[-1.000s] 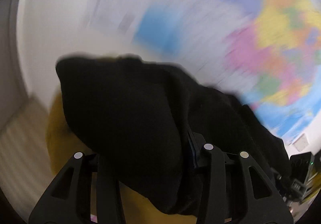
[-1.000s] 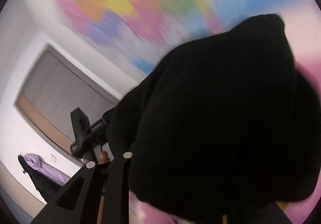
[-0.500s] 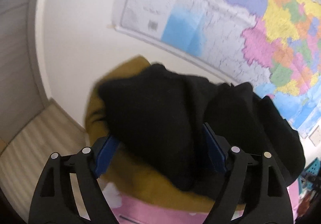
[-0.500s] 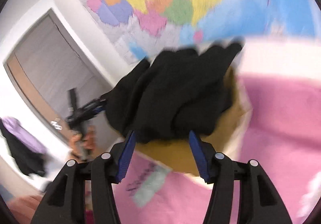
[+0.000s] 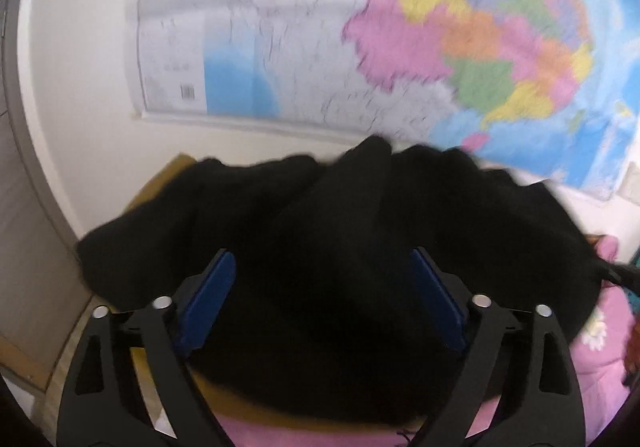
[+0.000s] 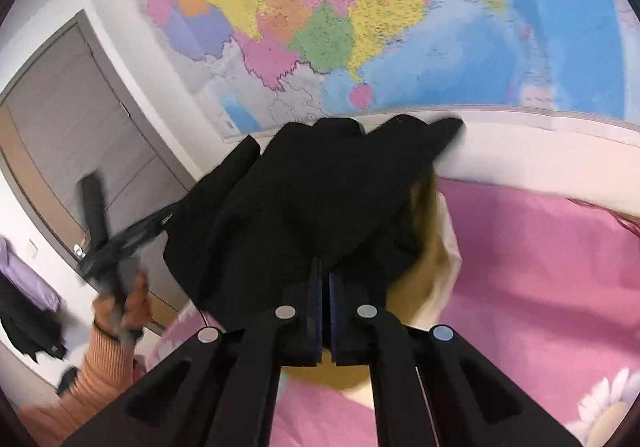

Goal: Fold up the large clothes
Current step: 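Carry the coat bundle with both grippers onto the mustard clothes stack, then lower the coat onto the stack and open both grippers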

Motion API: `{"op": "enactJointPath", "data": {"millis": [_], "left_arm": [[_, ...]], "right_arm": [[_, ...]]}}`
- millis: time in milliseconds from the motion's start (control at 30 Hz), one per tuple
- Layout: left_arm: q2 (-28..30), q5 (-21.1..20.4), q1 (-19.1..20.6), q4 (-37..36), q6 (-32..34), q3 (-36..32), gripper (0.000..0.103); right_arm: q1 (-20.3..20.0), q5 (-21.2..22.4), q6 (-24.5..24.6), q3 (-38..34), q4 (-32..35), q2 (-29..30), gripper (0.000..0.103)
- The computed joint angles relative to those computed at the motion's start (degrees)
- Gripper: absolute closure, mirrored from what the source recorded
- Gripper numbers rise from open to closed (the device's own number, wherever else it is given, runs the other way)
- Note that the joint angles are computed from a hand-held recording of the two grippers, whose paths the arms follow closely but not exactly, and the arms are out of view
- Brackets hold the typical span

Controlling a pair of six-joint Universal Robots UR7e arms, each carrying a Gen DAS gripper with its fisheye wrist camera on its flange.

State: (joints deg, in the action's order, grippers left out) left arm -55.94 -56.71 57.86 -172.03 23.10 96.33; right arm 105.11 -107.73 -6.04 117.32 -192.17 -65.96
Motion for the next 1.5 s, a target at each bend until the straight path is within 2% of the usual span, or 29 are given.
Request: {"op": "enactJointPath", "data": {"millis": [33, 133, 200, 233, 333, 400, 500, 567, 633, 700, 767, 833, 867, 933, 1067, 1133, 1200, 1333, 1433, 1500], "left_arm": [[2.2, 2.5, 0.4, 2.6, -2.0, -2.9, 0.022], [4.9, 4.0, 1.7, 6.7, -5.5, -7.2, 0.023], [6.0, 7.4, 0.8, 5.0, -3.8, -8.0, 0.023], [6.1, 8.2, 0.4, 5.0, -4.2, -8.2, 0.023], [4.6, 5.6, -0.6, 1.3, -3.2, -6.9, 0.021], [4.7, 4.9, -1.1, 1.8, -2.4, -7.6, 0.019], [7.7, 6.2, -0.8, 9.1, -3.7, -12.6, 0.020], [10.9, 10.9, -0.7, 9.8, -3.4, -16.0, 0.028], [13.2, 12.9, 0.2, 14.4, -6.7, -20.5, 0.031], [13.7, 12.9, 1.1, 17.2, -9.6, -23.0, 0.032], [13.3, 10.0, 2.3, 23.6, -15.7, -25.2, 0.030], [12.6, 9.5, 2.1, 21.2, -13.9, -23.6, 0.028], [12.1, 10.1, 1.7, 18.8, -11.8, -22.2, 0.023], [10.1, 10.2, 0.7, 12.6, -8.7, -18.1, 0.014], [4.5, 8.4, -1.4, 3.2, -5.4, -8.8, 0.012], [2.0, 7.2, -2.4, 0.2, -4.7, -4.6, 0.007], [-0.7, 7.9, -3.8, -4.6, -3.8, 1.2, 0.006], [-4.9, 5.8, -4.8, -5.6, -6.8, 8.8, 0.006], [-6.2, 7.7, -6.1, -10.4, -7.3, 14.6, 0.006], [-7.3, 7.9, -6.7, -10.5, -8.9, 17.3, 0.006]], "right_arm": [[-0.5, -0.8, 1.0, 0.8, 1.7, -0.6, 0.101], [-0.2, -3.0, 1.4, 0.8, 7.0, -1.6, 0.097], [2.0, -6.1, -0.2, 0.1, 5.5, -1.4, 0.087], [3.5, -7.5, -2.3, -0.1, 2.4, -1.1, 0.085], [6.3, -10.0, -6.6, -1.5, -2.5, 0.2, 0.079], [7.3, -9.0, -10.3, -4.7, -1.2, 2.6, 0.076], [6.8, -7.1, -10.3, -9.1, 5.7, 5.8, 0.076], [6.7, -9.8, -11.1, -12.1, 7.2, 9.1, 0.076], [6.2, -12.5, -11.3, -15.2, 7.8, 12.1, 0.077], [5.3, -11.2, -10.0, -15.8, 7.6, 12.5, 0.077], [4.3, -9.5, -8.3, -16.2, 8.5, 12.4, 0.077], [4.0, -8.6, -7.7, -15.9, 9.3, 11.7, 0.076], [4.2, -8.4, -8.1, -15.8, 8.7, 11.9, 0.075], [4.7, -8.0, -8.0, -14.8, 7.7, 11.2, 0.068], [6.4, -8.4, -9.2, -12.6, 2.7, 10.4, 0.058], [7.9, -11.1, -11.1, -11.6, -0.8, 11.0, 0.048], [8.5, -11.9, -12.1, -11.0, -3.2, 11.6, 0.042], [9.6, -13.0, -12.6, -9.3, -6.2, 12.5, 0.031], [10.7, -14.9, -13.5, -7.8, -9.5, 13.4, 0.024], [11.0, -15.2, -13.3, -6.9, -11.1, 13.5, 0.017]]}}
